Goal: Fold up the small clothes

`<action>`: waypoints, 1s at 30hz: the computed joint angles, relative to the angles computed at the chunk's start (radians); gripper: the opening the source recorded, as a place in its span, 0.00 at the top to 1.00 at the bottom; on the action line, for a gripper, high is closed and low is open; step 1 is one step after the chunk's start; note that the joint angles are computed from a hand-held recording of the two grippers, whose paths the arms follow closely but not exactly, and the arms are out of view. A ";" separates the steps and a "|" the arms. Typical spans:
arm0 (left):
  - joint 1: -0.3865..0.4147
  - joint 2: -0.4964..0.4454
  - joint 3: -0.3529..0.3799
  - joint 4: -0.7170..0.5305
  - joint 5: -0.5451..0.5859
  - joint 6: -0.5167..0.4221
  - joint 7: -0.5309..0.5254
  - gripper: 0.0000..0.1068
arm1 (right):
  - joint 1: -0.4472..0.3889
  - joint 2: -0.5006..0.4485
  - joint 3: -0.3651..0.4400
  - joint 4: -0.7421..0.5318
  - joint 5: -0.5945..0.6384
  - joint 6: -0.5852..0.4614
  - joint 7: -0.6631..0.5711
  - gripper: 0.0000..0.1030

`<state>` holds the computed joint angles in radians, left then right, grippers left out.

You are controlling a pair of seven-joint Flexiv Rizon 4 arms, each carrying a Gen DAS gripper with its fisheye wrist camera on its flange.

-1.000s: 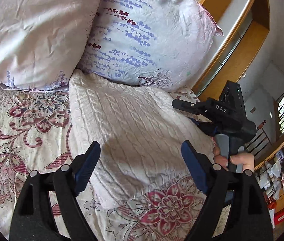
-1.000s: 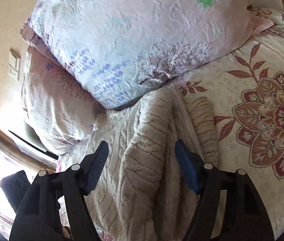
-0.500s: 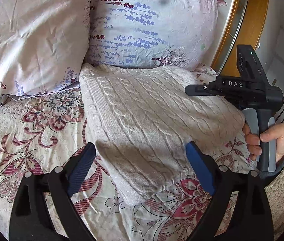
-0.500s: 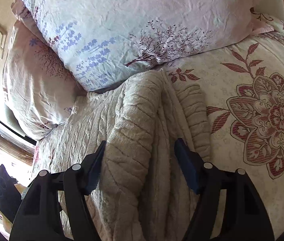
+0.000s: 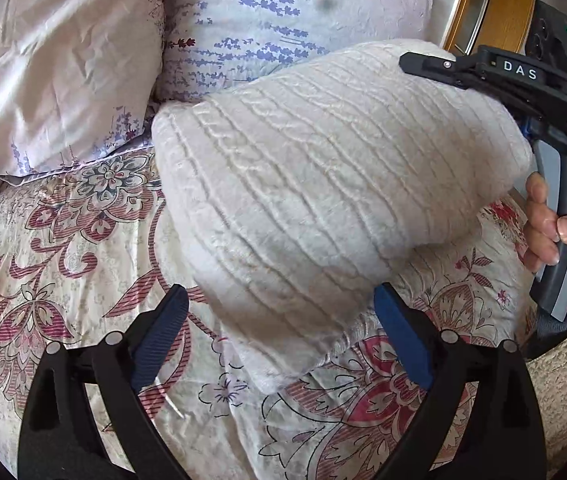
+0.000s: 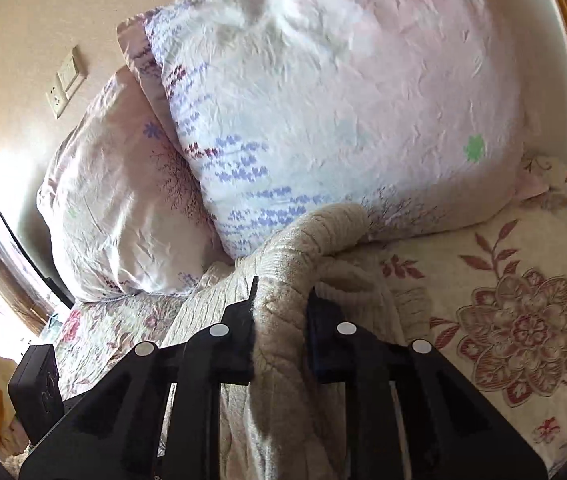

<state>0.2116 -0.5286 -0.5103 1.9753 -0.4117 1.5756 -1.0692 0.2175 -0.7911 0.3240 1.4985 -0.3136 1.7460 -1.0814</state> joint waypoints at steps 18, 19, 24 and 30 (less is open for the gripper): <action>-0.041 0.093 0.068 0.075 0.087 0.000 0.097 0.09 | -0.317 -0.014 0.382 0.071 0.365 -0.213 -0.195 0.54; -0.053 0.092 0.084 0.072 0.083 -0.004 0.097 0.09 | -0.327 -0.003 0.389 0.091 0.377 -0.204 -0.207 0.54; -0.120 0.088 0.167 0.053 0.060 -0.018 0.070 0.09 | -0.343 0.039 0.400 0.154 0.393 -0.179 -0.245 0.54; -0.152 0.082 0.235 0.045 0.024 -0.044 0.006 0.11 | -0.279 0.058 0.340 0.156 0.372 -0.179 -0.245 0.54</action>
<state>0.0597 -0.4470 -0.2749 2.0204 -0.3873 1.5315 -1.0634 -0.0617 -0.7328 0.6639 1.6542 0.0583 1.5675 -1.3266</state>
